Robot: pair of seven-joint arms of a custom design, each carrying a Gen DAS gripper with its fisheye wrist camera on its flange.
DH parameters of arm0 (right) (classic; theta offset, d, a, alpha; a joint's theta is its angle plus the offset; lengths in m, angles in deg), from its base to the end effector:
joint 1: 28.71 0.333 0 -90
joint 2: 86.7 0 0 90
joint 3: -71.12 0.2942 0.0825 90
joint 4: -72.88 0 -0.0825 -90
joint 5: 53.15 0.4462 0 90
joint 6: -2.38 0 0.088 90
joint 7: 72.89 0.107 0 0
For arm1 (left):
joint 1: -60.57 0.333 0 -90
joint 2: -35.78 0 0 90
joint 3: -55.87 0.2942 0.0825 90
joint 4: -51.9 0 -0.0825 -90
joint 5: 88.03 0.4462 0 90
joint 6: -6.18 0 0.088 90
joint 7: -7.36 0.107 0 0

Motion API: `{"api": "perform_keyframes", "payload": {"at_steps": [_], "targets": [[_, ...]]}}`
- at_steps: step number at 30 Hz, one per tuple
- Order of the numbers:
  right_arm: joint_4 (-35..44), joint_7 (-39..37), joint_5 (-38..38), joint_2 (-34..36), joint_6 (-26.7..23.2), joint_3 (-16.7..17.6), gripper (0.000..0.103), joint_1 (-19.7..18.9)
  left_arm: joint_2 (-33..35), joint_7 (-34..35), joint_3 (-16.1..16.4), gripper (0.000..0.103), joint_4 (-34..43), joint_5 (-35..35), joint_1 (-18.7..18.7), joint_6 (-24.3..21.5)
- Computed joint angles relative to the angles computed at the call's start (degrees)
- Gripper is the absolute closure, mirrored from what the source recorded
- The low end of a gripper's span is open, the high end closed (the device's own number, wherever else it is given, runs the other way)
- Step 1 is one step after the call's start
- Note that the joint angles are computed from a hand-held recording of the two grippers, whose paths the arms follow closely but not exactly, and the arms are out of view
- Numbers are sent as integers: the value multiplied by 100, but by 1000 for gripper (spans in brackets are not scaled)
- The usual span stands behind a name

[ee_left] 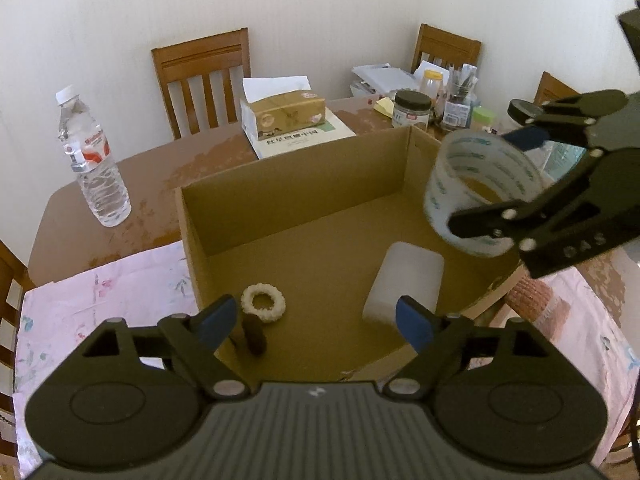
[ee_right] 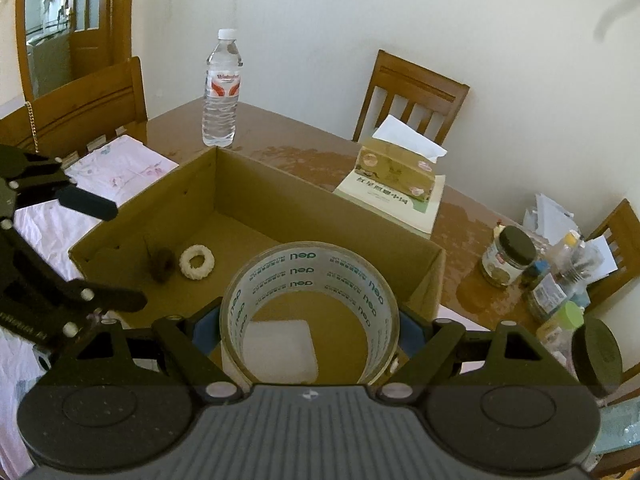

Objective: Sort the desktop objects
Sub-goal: 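Open the left gripper over the box while the right gripper drops the tape roll inside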

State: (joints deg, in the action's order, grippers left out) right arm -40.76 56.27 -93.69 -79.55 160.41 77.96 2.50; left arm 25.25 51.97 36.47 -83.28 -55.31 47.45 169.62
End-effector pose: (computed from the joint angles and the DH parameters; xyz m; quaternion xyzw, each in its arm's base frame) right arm 0.5150 0.4350 0.4176 -0.8095 0.4535 -0.2513 0.2755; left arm 0.4667 -0.3340 0.4084 -0.5581 0.7467 -0.2844 0.2237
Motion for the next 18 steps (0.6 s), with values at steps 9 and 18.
{"api": "perform_keyframes", "payload": {"at_steps": [9,18], "targets": [[787,-708,589,698,-39,-65,15,105,-65,51,-48,15,2,183,51,-225],[1207,-940,724,1057,81,-334,5,382,-73,64,15,15,-23,103,32,-253]]}}
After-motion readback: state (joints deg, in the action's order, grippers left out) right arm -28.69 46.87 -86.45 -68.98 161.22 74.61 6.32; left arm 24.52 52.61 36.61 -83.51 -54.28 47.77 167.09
